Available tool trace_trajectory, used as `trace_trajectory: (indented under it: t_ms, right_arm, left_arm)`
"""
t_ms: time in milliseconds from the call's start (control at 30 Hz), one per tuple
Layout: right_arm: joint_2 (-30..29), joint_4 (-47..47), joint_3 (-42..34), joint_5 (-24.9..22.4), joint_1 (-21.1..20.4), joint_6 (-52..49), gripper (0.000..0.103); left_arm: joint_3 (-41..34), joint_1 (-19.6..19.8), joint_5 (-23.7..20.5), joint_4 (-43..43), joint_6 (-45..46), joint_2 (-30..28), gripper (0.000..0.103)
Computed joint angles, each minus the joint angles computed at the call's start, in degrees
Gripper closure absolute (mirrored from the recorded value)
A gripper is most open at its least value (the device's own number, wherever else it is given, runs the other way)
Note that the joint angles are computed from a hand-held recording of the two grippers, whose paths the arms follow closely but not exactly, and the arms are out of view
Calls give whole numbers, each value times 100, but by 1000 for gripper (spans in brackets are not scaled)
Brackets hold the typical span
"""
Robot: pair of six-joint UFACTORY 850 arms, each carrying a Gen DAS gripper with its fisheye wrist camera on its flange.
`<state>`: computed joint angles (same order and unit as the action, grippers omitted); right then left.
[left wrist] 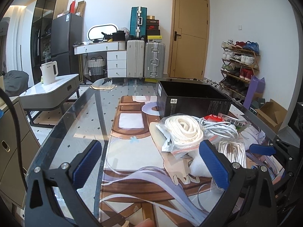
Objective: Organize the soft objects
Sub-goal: 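Reach the right gripper to the bagged white rope and close on it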
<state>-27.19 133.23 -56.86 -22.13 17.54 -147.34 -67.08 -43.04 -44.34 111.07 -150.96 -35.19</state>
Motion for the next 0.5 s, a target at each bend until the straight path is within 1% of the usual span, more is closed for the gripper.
trace_trajectory:
  t_ms: [67, 200, 300, 400, 500]
  right_arm:
    - [-61, 117, -84, 182, 88, -97, 1]
    - [-174, 874, -215, 520, 220, -711, 1]
    - [-169, 524, -223, 545, 118, -298, 0]
    - [-119, 369, -178, 602, -7, -165, 0]
    - [-101, -244, -175, 644, -169, 374, 0]
  left_arm:
    - [10, 1, -2, -6, -23, 6, 0]
    - [11, 20, 38, -16, -64, 9, 0]
    - [-1, 35, 70, -19, -65, 4, 0]
    - [-17, 42, 127, 21, -79, -11, 0]
    - [-51, 42, 208, 69, -67, -41, 0]
